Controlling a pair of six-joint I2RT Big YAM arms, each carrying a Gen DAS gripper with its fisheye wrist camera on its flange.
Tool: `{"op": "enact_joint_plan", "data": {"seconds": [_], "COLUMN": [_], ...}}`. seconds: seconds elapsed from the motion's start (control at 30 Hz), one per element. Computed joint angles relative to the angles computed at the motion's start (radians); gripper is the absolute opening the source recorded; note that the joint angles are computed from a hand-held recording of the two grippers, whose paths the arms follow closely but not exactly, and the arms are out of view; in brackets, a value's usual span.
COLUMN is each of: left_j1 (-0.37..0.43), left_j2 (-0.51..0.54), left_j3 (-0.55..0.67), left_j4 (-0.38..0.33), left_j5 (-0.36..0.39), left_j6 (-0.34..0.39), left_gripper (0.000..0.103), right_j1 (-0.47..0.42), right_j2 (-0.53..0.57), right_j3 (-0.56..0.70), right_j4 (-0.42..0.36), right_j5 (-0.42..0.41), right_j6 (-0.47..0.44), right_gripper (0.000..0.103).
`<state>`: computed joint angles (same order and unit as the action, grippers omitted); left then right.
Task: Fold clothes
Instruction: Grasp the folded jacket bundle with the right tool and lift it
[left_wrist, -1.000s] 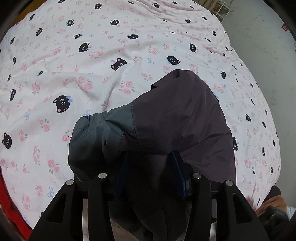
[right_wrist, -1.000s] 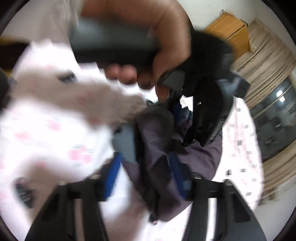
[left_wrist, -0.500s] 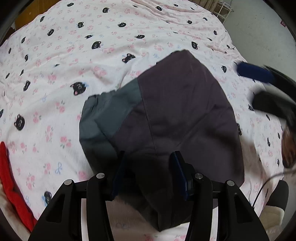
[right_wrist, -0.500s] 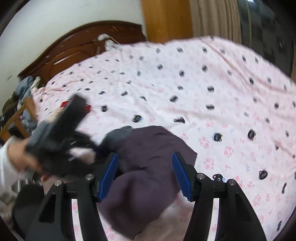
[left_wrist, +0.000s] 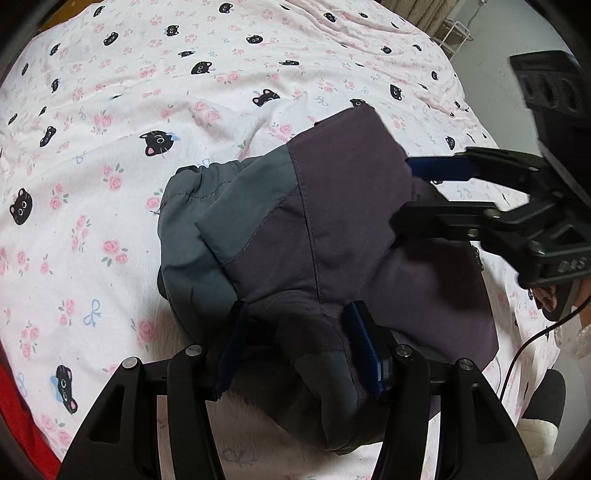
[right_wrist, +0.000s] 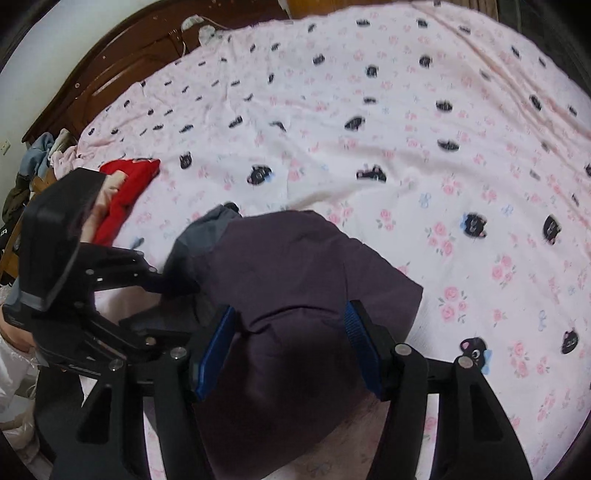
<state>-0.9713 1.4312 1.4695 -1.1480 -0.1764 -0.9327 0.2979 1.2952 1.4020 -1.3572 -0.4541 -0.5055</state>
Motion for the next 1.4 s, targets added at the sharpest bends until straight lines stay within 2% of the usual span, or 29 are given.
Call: {"op": "enact_joint_plan", "data": {"seconds": [0.23,0.43,0.53,0.6,0.7,0.83,0.97,1.07,1.13,1.2,1.4], "left_j1": [-0.027,-0.038,-0.050,-0.071,-0.112,-0.148,-0.189,-0.166,-0.138,-0.103,0.020], "left_j2": [-0.010,-0.003,-0.028,-0.055,-0.104,-0.153,-0.159,-0.141,-0.120,-0.097,-0.042], "left_j3": [-0.041,-0.031,-0.020,-0.021,-0.033,-0.067,-0.053,0.000,0.037,0.071,0.105], "left_j4": [0.051,0.054,0.034,0.030,0.039,0.076,0.101,0.130,0.154,0.169,0.169], "left_j5": [-0.067,-0.108,-0.125,-0.167,-0.245,-0.292,-0.354,-0.339,-0.297,-0.254,-0.125], "left_j6": [-0.032,-0.064,-0.109,-0.135,-0.186,-0.259,-0.265,-0.166,-0.093,-0.039,-0.003], "left_gripper": [0.052,0.053,0.053,0.053,0.054,0.054,0.054,0.054,0.054,0.054,0.054], "right_j1": [0.002,0.012,0.000,-0.015,-0.080,-0.157,-0.198,-0.195,-0.170,-0.145,-0.063], "right_j2": [0.049,0.038,0.003,-0.020,-0.068,-0.132,-0.203,-0.252,-0.287,-0.315,-0.360], "right_j3": [0.002,-0.023,-0.025,-0.024,-0.031,-0.064,-0.121,-0.155,-0.179,-0.194,-0.224], "right_j4": [-0.022,0.005,0.023,0.033,0.043,0.057,0.072,0.073,0.089,0.095,0.069], "right_j5": [-0.001,0.007,-0.027,-0.057,-0.154,-0.228,-0.248,-0.231,-0.200,-0.211,-0.231], "right_j6": [0.013,0.033,0.075,0.103,0.161,0.241,0.261,0.241,0.236,0.221,0.153], "right_gripper": [0.066,0.075,0.075,0.075,0.075,0.075,0.075,0.075,0.075,0.075,0.075]}}
